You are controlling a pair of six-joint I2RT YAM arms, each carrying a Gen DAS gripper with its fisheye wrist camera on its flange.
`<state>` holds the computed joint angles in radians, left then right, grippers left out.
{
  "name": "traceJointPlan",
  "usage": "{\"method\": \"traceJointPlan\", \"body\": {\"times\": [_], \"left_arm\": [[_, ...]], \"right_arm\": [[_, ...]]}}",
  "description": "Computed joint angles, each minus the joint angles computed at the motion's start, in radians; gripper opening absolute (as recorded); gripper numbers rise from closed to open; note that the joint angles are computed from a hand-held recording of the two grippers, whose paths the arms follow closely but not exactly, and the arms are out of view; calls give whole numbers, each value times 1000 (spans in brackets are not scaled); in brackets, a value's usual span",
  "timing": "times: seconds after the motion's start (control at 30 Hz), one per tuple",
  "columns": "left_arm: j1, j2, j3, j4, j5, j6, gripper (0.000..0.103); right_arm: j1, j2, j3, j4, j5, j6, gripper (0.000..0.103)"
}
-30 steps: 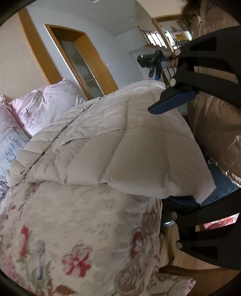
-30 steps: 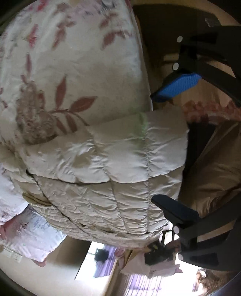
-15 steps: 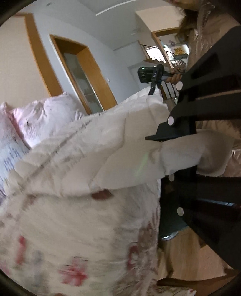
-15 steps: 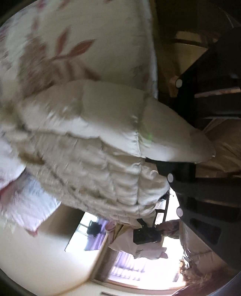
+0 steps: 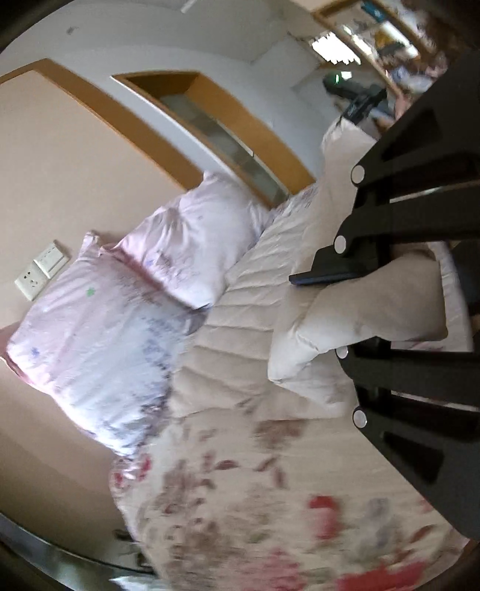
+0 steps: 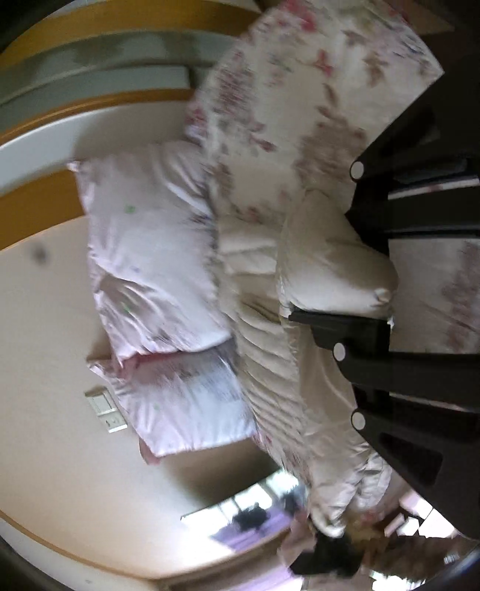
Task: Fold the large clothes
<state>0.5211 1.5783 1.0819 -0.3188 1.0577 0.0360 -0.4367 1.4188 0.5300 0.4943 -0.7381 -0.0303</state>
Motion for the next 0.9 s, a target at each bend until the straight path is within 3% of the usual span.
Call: {"method": "traceJointPlan", "body": {"times": [0.1,0.23,0.43,0.63,0.8,0.9], "left_arm": [[-49,45,58,41,-74,-62,13],[-66,123,143,50,-95,-124,13],[-119,223,302,61,-148,-200,13],[-167,377,543,71,-195,-306,13],[-210,548,748,52,-248,-382,13],[-239,700,929,-56,-293,-401,13]], "right_arm": [[72,32,36,54,122,20,17],[140,101,132,58,218,47,17],[210,159,238,69,318,78,17],[264,274,455,20,374,131,17],[314,494,753,-125,450,163,17],[340,657,977,-291,492,179,17]]}}
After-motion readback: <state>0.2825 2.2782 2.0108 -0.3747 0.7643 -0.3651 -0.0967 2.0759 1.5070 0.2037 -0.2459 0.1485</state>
